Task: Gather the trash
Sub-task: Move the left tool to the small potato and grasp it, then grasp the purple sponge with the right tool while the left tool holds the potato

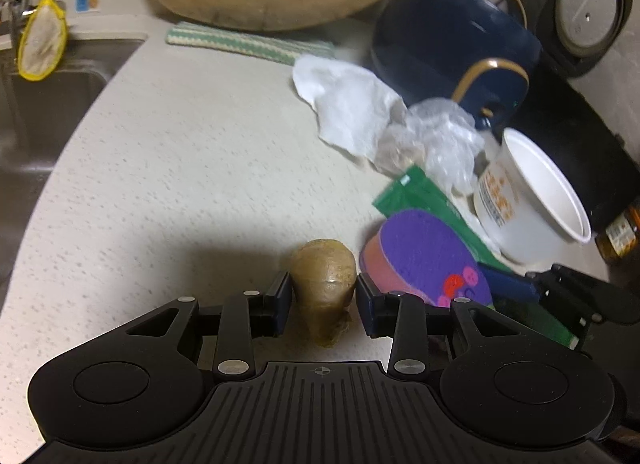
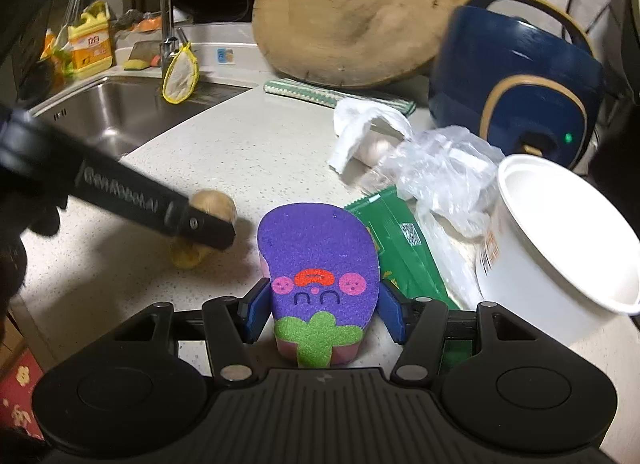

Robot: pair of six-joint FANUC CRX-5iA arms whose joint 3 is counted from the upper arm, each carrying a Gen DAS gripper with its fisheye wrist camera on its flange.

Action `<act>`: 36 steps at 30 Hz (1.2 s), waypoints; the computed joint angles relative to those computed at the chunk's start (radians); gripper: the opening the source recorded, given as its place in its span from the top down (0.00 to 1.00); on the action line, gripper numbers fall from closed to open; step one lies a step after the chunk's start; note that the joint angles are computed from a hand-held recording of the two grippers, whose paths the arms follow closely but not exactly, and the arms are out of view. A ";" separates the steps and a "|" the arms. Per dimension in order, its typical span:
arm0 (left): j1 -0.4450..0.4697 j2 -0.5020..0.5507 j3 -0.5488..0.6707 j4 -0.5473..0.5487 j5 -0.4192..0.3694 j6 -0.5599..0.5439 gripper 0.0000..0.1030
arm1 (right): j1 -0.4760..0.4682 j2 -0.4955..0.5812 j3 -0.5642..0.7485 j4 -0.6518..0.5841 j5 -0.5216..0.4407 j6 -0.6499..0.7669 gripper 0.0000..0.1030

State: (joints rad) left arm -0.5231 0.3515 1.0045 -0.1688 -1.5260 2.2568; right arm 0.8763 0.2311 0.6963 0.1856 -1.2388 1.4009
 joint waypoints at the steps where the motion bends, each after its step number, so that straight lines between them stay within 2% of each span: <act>1: -0.004 0.005 0.007 -0.004 -0.010 -0.007 0.61 | -0.003 -0.003 0.000 -0.008 -0.001 0.000 0.45; 5: -0.016 0.007 0.020 -0.033 -0.029 -0.014 0.61 | -0.010 -0.013 -0.010 -0.031 0.008 0.013 0.44; 10: -0.020 -0.010 0.010 -0.065 -0.044 0.024 0.61 | -0.030 0.010 0.057 -0.131 -0.014 0.054 0.43; 11: -0.021 -0.013 0.010 -0.072 -0.049 0.030 0.61 | -0.030 0.012 0.064 -0.139 -0.011 0.066 0.39; 12: -0.022 -0.016 0.012 -0.080 -0.056 0.034 0.61 | -0.024 0.009 0.057 -0.129 0.006 0.078 0.30; 14: -0.024 -0.022 0.013 -0.095 -0.065 0.042 0.61 | -0.003 -0.007 0.013 -0.075 0.064 0.092 0.19; 15: -0.027 -0.023 0.017 -0.104 -0.072 0.047 0.61 | 0.007 -0.014 -0.012 -0.046 0.098 0.105 0.18; 17: -0.028 -0.030 0.015 -0.112 -0.077 0.052 0.61 | 0.016 0.002 -0.013 -0.020 0.112 0.143 0.18; 21: -0.032 -0.043 0.006 -0.122 -0.077 0.061 0.61 | 0.003 0.078 0.084 -0.041 0.034 0.145 0.18; 22: -0.033 -0.046 0.004 -0.124 -0.077 0.064 0.61 | -0.004 0.096 0.113 -0.059 0.010 0.136 0.20; 23: -0.033 -0.049 0.001 -0.125 -0.078 0.066 0.61 | -0.010 0.105 0.133 -0.078 -0.007 0.132 0.30; 24: -0.034 -0.054 -0.004 -0.126 -0.078 0.068 0.61 | -0.016 0.112 0.150 -0.098 -0.021 0.129 0.35; 25: -0.035 -0.056 -0.007 -0.127 -0.077 0.069 0.61 | -0.020 0.119 0.168 -0.109 -0.036 0.119 0.35; 31: -0.038 -0.086 -0.048 -0.131 -0.058 0.056 0.61 | -0.005 0.093 0.139 -0.089 -0.010 0.086 0.36; 36: -0.040 -0.197 -0.193 -0.121 0.042 0.054 0.61 | 0.041 0.056 0.109 -0.034 0.019 0.019 0.36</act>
